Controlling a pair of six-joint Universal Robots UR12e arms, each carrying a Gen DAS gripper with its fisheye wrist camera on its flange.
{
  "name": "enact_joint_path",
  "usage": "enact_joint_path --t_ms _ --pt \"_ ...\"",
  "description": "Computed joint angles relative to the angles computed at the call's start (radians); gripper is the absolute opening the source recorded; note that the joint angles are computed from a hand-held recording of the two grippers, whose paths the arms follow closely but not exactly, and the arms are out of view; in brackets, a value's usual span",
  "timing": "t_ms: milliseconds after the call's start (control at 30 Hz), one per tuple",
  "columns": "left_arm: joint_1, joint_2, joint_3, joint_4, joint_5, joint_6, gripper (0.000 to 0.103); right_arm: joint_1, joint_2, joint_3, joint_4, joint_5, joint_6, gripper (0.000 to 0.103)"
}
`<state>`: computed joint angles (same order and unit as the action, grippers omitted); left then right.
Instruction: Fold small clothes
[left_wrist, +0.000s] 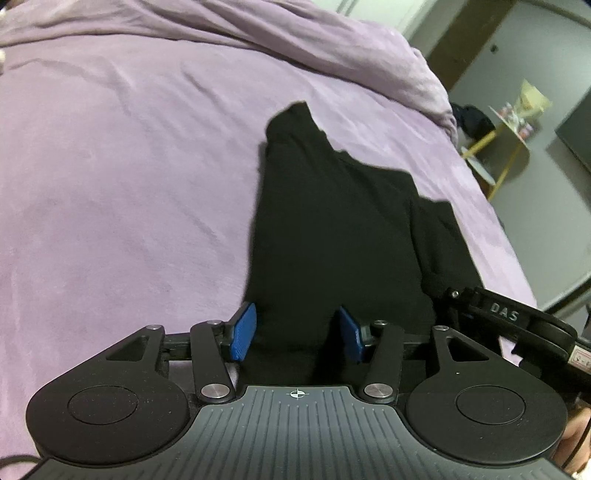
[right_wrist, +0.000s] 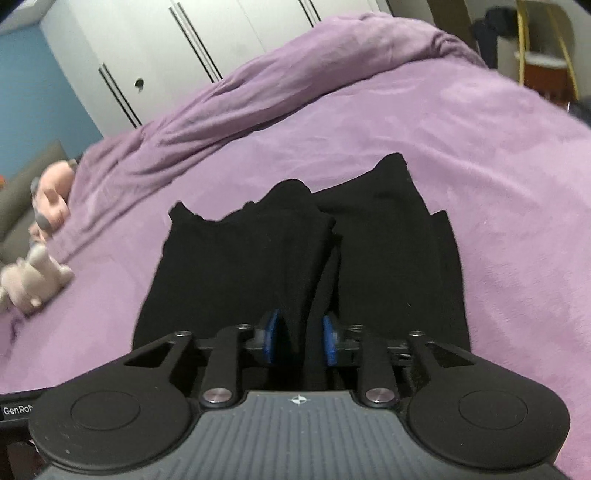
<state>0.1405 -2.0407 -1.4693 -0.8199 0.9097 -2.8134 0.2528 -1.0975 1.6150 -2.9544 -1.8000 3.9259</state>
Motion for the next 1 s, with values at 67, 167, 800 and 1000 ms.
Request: enact_joint_path --t_ms 67,167,800,1000 --pt "0.008 -0.003 -0.003 0.029 -0.023 -0.091 0.052 -0.004 0.009 -0.006 -0.014 0.014 0.013 0.035" --pt "0.007 -0.013 0.003 0.059 0.010 -0.177 0.052 -0.006 0.027 -0.023 -0.015 0.023 0.025 0.035" --pt "-0.021 0.023 -0.031 -0.005 0.016 -0.009 0.053 0.047 0.021 -0.097 0.273 -0.388 -0.186 0.007" --pt "-0.025 0.028 -0.032 -0.036 0.031 0.018 0.054 0.038 0.034 -0.097 0.309 -0.371 -0.194 0.009"
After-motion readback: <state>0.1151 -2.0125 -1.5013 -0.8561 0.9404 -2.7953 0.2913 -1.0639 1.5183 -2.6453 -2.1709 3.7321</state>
